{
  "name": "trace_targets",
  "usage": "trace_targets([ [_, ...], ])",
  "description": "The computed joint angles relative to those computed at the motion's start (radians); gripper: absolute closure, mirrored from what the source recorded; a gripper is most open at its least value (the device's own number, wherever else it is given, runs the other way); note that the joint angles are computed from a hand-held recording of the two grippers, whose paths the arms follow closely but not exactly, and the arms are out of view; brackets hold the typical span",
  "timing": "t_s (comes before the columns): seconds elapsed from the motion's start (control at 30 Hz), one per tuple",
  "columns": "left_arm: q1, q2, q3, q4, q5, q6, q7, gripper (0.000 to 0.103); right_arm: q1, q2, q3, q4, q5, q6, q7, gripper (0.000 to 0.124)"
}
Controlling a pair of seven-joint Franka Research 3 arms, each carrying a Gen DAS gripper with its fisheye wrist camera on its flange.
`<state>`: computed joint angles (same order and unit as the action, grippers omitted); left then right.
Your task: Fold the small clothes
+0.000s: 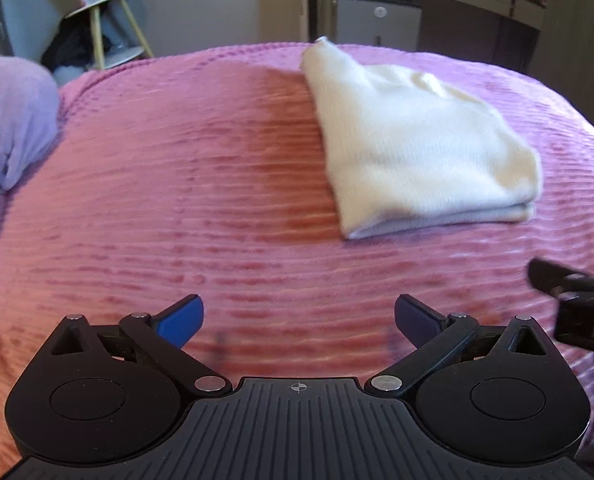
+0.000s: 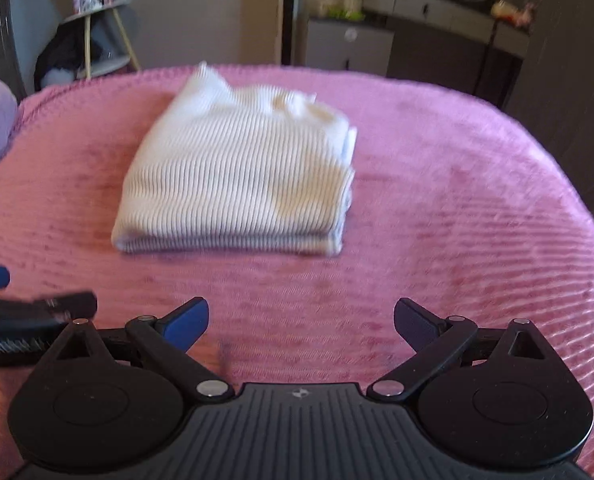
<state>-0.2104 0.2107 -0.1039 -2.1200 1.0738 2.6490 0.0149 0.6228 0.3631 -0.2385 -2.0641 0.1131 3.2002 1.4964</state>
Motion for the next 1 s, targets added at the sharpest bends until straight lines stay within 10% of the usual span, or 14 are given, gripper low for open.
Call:
trace_targets([
  [0.33, 0.012, -0.029, 0.003, -0.036, 0.076, 0.028, -0.137, 0.000, 0.142, 0.013, -0.129, -0.018, 0.049, 0.051, -0.050, 0.025],
  [1.0, 0.017, -0.011, 0.011, -0.030, 0.089, 0.087, -0.119, 0.000, -0.007, 0.008, 0.023, 0.007, 0.079, -0.003, -0.081, 0.025],
])
